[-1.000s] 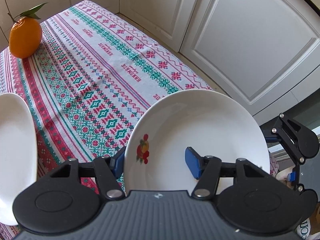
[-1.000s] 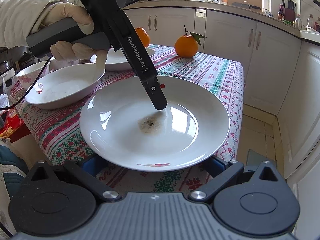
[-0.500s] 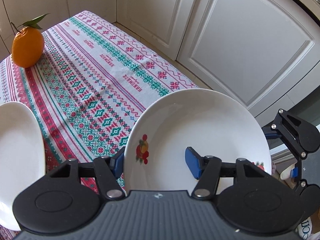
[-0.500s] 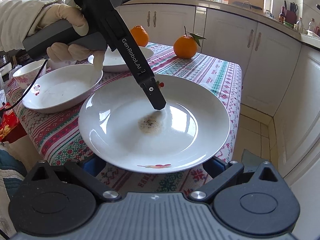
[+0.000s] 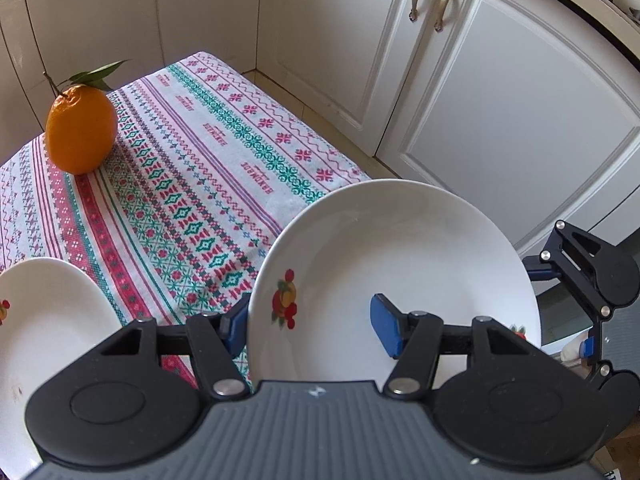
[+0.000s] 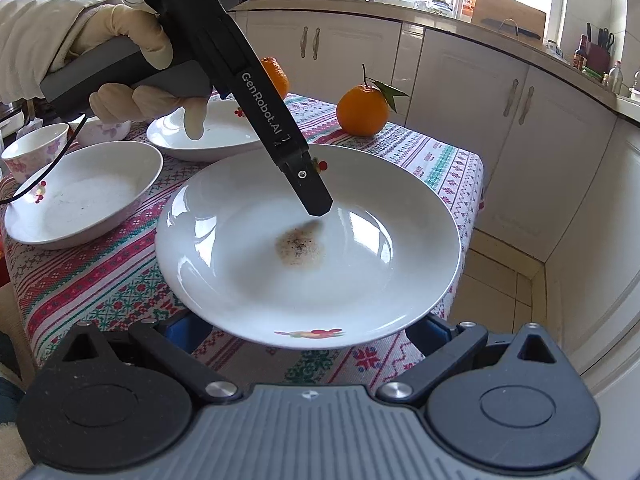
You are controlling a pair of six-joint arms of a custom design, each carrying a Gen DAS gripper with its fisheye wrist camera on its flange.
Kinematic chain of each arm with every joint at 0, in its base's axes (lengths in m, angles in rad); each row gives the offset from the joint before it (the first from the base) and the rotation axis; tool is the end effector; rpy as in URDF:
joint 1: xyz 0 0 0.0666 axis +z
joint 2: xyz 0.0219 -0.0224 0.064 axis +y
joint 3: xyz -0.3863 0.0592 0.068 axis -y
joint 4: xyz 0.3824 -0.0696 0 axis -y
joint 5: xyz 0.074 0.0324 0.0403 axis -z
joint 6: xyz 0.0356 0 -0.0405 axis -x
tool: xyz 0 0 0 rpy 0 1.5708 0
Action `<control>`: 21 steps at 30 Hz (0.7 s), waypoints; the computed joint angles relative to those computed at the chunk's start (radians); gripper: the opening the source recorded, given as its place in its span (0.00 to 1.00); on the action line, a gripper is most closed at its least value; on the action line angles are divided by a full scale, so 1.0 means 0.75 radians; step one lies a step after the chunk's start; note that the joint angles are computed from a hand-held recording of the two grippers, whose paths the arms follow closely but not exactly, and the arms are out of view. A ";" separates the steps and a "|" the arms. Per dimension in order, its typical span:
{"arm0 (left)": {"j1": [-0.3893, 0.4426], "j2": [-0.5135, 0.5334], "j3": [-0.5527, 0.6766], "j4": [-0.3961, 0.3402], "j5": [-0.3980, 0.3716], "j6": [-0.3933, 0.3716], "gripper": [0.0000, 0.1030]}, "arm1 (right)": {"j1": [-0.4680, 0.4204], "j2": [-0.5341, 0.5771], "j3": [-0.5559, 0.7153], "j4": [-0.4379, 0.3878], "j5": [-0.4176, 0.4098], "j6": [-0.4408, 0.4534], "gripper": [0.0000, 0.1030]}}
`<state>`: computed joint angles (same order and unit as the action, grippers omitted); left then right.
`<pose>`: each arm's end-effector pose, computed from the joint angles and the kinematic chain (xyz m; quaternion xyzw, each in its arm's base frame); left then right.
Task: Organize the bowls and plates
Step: 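Close the left tool on the plate rim and lift the plate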
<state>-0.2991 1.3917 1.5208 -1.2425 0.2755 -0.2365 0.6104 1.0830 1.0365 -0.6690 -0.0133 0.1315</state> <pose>0.4240 -0.1413 0.4748 0.2853 0.9221 -0.1407 0.2203 0.2994 0.2096 0.4139 -0.3324 0.8470 0.1042 0.4015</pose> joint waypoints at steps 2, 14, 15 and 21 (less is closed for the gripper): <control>0.004 0.018 0.013 0.008 0.000 0.002 0.58 | -0.014 0.018 0.008 0.009 -0.011 0.012 1.00; 0.013 0.103 0.057 0.042 0.003 0.016 0.58 | -0.069 0.102 0.043 0.019 -0.055 0.018 1.00; 0.012 0.107 0.059 0.041 0.002 0.016 0.58 | -0.071 0.105 0.045 0.017 -0.058 0.016 1.00; 0.016 0.123 0.053 0.058 -0.003 0.027 0.58 | -0.081 0.121 0.050 0.019 -0.069 0.001 1.00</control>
